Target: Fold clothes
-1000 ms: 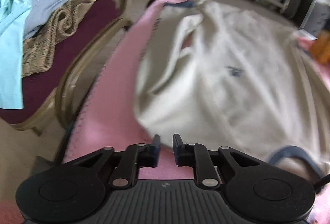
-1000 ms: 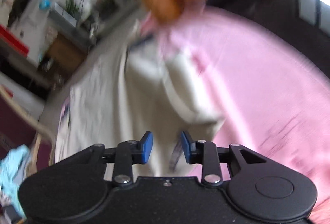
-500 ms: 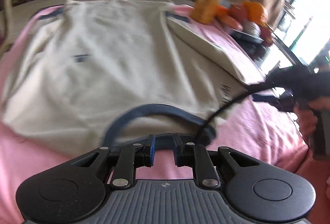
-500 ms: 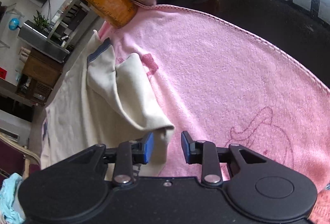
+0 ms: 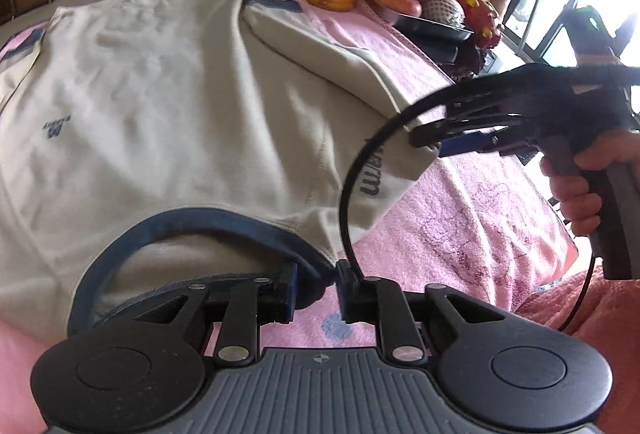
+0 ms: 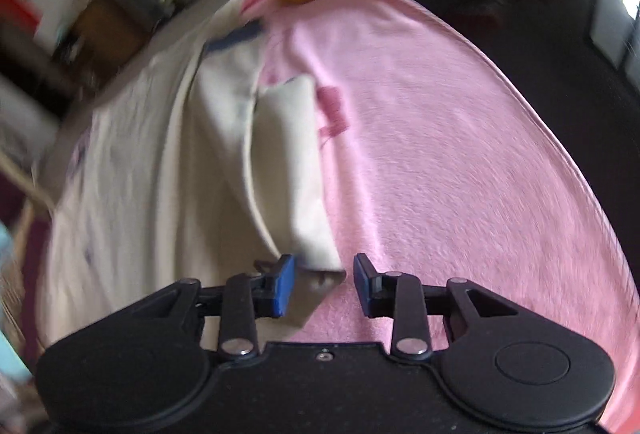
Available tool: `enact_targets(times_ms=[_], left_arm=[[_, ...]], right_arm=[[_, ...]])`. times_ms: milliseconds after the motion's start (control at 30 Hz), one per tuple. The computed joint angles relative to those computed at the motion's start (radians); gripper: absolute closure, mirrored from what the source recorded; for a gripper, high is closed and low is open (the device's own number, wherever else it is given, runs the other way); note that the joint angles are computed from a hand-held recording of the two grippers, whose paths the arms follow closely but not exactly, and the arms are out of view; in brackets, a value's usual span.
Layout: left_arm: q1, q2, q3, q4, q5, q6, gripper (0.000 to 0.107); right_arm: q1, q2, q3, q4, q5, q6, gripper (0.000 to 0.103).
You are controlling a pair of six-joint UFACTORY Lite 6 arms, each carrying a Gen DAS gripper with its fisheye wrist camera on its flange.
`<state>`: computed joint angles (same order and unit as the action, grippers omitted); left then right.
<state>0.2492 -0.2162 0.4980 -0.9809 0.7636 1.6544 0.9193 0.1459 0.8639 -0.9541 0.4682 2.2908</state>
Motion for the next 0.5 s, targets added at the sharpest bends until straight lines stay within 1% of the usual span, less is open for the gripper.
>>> enact_targets(times_ms=[67, 100, 133, 200, 233, 267, 333, 400, 500], left_arm=[[-0.026, -0.028, -0.027, -0.03, -0.029, 0.031, 0.095], [-0.039, -0.042, -0.039, -0.046, -0.046, 0.046, 0.097], [-0.053, -0.056, -0.052, -0.063, -0.064, 0.062, 0.102], [-0.071, -0.063, -0.062, -0.063, -0.088, 0.066, 0.104], [-0.073, -0.054, -0.058, -0.052, -0.088, 0.063, 0.105], [-0.071, -0.04, -0.051, -0.039, -0.084, 0.06, 0.105], [-0.063, -0.022, -0.04, -0.014, -0.079, 0.06, 0.105], [-0.058, -0.01, -0.03, 0.008, -0.075, 0.056, 0.104], [-0.058, -0.027, -0.026, 0.059, -0.074, 0.024, 0.099]], right_arm=[[0.011, 0.039, 0.047, 0.026, 0.032, -0.076, 0.071], [0.021, 0.046, 0.056, 0.011, 0.052, -0.069, 0.075], [0.034, 0.047, 0.059, -0.014, 0.075, -0.043, 0.099], [0.05, 0.017, 0.04, -0.061, 0.133, 0.037, 0.1], [0.055, -0.003, 0.025, -0.067, 0.173, 0.076, 0.1], [0.047, -0.026, -0.003, -0.069, 0.185, 0.121, 0.1], [0.015, -0.073, -0.067, -0.072, 0.178, 0.21, 0.1], [-0.017, -0.073, -0.086, -0.061, 0.13, 0.207, 0.1], [-0.026, -0.033, -0.057, -0.016, 0.135, 0.172, 0.094]])
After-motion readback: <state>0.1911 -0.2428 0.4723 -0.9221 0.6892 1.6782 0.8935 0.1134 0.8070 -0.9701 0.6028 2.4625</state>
